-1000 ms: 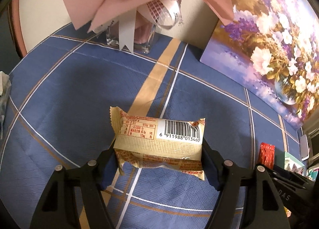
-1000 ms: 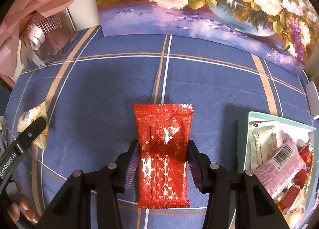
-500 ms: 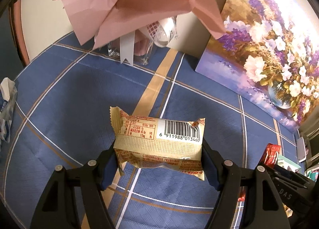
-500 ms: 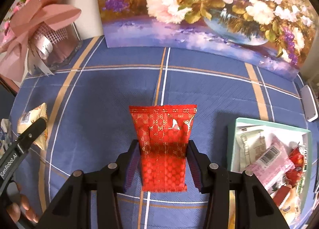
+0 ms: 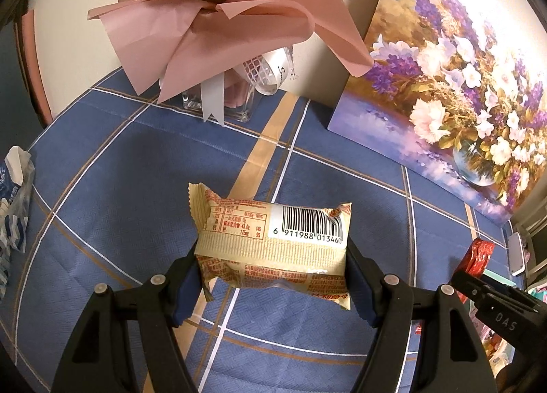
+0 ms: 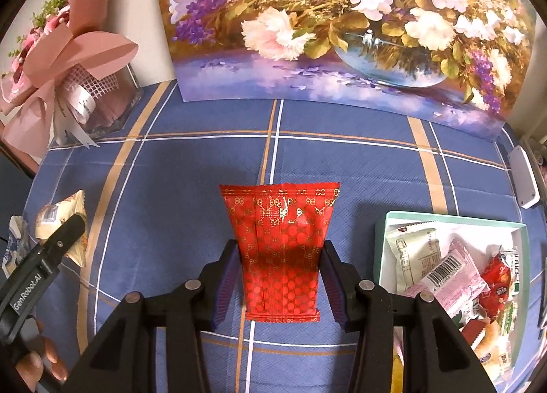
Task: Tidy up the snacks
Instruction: 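Carry the bun and red bar into the white tray and release them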
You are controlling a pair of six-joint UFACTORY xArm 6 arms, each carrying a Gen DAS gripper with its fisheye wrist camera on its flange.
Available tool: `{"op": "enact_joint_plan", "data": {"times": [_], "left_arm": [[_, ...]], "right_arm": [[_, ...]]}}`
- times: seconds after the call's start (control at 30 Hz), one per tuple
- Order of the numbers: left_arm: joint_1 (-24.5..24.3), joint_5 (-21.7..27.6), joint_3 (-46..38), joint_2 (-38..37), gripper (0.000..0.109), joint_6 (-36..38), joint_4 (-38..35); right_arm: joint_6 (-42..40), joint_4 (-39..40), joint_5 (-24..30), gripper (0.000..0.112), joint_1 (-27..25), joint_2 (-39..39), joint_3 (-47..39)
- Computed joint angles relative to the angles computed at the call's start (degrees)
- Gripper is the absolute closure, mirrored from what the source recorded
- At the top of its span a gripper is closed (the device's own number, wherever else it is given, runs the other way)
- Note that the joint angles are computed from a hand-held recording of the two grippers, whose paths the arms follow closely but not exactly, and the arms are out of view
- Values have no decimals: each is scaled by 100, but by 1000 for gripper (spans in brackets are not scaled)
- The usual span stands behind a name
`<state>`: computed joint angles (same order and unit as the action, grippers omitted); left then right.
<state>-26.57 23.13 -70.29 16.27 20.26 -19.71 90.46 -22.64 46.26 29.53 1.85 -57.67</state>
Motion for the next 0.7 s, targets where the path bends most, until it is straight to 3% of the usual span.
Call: {"op": "enact_joint_plan", "data": {"times": [0.3,0.7], "left_arm": [[-201,55,111,-302,34,-176,415],[-710,624,339,-1218,34,-76,466]], "right_arm": [[125,7,175,63,69,-406,151],[871,-175,906,63,396,-2016,899]]}}
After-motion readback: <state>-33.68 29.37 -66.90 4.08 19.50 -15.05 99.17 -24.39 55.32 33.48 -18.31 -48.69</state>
